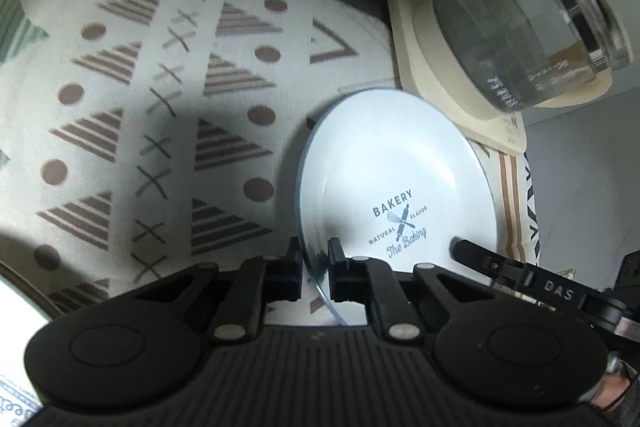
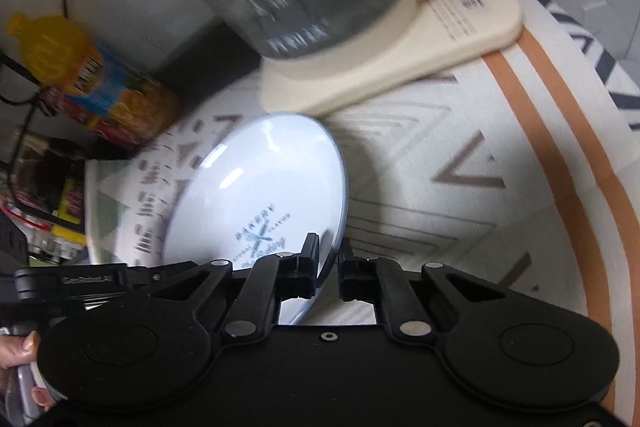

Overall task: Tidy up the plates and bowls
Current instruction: 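Close both grippers on the rim of the 'BAKERY' plate, then lift the 'BAKERY' plate with both grippers and carry it over the plate stack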

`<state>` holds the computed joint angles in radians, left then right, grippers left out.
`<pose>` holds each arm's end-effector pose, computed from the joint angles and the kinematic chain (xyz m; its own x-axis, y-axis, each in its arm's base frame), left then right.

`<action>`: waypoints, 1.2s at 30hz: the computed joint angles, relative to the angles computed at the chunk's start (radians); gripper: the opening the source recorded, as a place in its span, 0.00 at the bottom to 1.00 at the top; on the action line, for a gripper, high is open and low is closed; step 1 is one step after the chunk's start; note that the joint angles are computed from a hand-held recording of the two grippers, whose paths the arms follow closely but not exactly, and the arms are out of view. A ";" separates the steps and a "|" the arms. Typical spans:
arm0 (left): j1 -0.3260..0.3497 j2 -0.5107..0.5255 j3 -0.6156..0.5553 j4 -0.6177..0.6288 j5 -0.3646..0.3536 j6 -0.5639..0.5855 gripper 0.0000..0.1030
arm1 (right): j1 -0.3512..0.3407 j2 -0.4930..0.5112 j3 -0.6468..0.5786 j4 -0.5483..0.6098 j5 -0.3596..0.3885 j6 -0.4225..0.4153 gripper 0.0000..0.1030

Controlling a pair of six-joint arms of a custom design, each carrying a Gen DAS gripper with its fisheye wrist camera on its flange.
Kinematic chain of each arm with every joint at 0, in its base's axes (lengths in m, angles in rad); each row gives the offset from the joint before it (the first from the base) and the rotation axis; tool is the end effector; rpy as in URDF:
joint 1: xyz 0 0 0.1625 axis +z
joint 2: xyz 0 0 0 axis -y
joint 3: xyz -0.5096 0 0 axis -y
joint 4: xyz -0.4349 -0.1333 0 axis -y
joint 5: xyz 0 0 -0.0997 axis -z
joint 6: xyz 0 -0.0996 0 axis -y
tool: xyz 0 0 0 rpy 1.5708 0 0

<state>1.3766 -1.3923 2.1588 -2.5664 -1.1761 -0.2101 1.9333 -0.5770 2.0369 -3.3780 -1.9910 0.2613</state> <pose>0.0677 -0.5450 0.2955 -0.9415 -0.1089 -0.3189 -0.0086 0.9538 -0.3002 0.2994 -0.5281 -0.0433 -0.9584 0.0398 0.2826 -0.0889 0.8994 -0.4279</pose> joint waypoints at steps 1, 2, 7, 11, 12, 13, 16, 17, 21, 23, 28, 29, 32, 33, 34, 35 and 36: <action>-0.003 -0.006 0.003 -0.008 0.004 0.003 0.10 | 0.005 -0.003 -0.003 0.002 -0.001 0.000 0.10; -0.005 -0.011 0.003 -0.010 0.003 0.003 0.10 | 0.011 -0.004 -0.006 0.002 -0.003 -0.003 0.10; -0.023 -0.037 0.016 -0.040 0.023 0.008 0.10 | 0.040 -0.013 -0.016 -0.003 -0.011 -0.028 0.10; -0.039 -0.063 0.024 -0.050 0.042 0.003 0.11 | 0.061 -0.023 -0.021 -0.004 -0.004 -0.038 0.10; -0.043 -0.069 0.025 -0.051 0.046 0.002 0.11 | 0.065 -0.025 -0.023 -0.004 -0.002 -0.044 0.10; -0.046 -0.077 0.027 -0.050 0.048 -0.001 0.12 | 0.071 -0.026 -0.026 -0.004 0.000 -0.050 0.11; -0.053 -0.098 0.033 -0.054 0.052 -0.006 0.12 | 0.086 -0.031 -0.031 -0.010 0.007 -0.059 0.11; -0.057 -0.107 0.038 -0.056 0.055 -0.007 0.12 | 0.091 -0.032 -0.032 -0.013 0.009 -0.060 0.11; -0.073 -0.132 0.045 -0.060 0.069 -0.004 0.13 | 0.110 -0.030 -0.037 -0.027 0.007 -0.070 0.12; -0.081 -0.147 0.047 -0.058 0.077 0.001 0.13 | 0.120 -0.028 -0.042 -0.025 0.004 -0.068 0.12; -0.082 -0.178 0.044 -0.039 0.088 0.015 0.13 | 0.152 -0.015 -0.060 -0.021 -0.015 -0.052 0.12; -0.080 -0.186 0.044 -0.037 0.085 0.023 0.13 | 0.158 -0.013 -0.063 -0.020 -0.020 -0.046 0.12; -0.071 -0.205 0.039 -0.019 0.072 0.038 0.13 | 0.180 -0.007 -0.071 -0.011 -0.038 -0.025 0.12; -0.071 -0.215 0.038 -0.009 0.069 0.044 0.13 | 0.188 -0.004 -0.072 -0.011 -0.044 -0.019 0.12; -0.070 -0.223 0.037 -0.003 0.066 0.050 0.13 | 0.195 -0.001 -0.074 -0.014 -0.048 -0.013 0.12; -0.069 -0.232 0.037 0.005 0.064 0.054 0.13 | 0.202 0.002 -0.075 -0.018 -0.052 -0.007 0.12; -0.069 -0.242 0.037 0.013 0.061 0.056 0.13 | 0.209 0.007 -0.076 -0.021 -0.056 0.000 0.12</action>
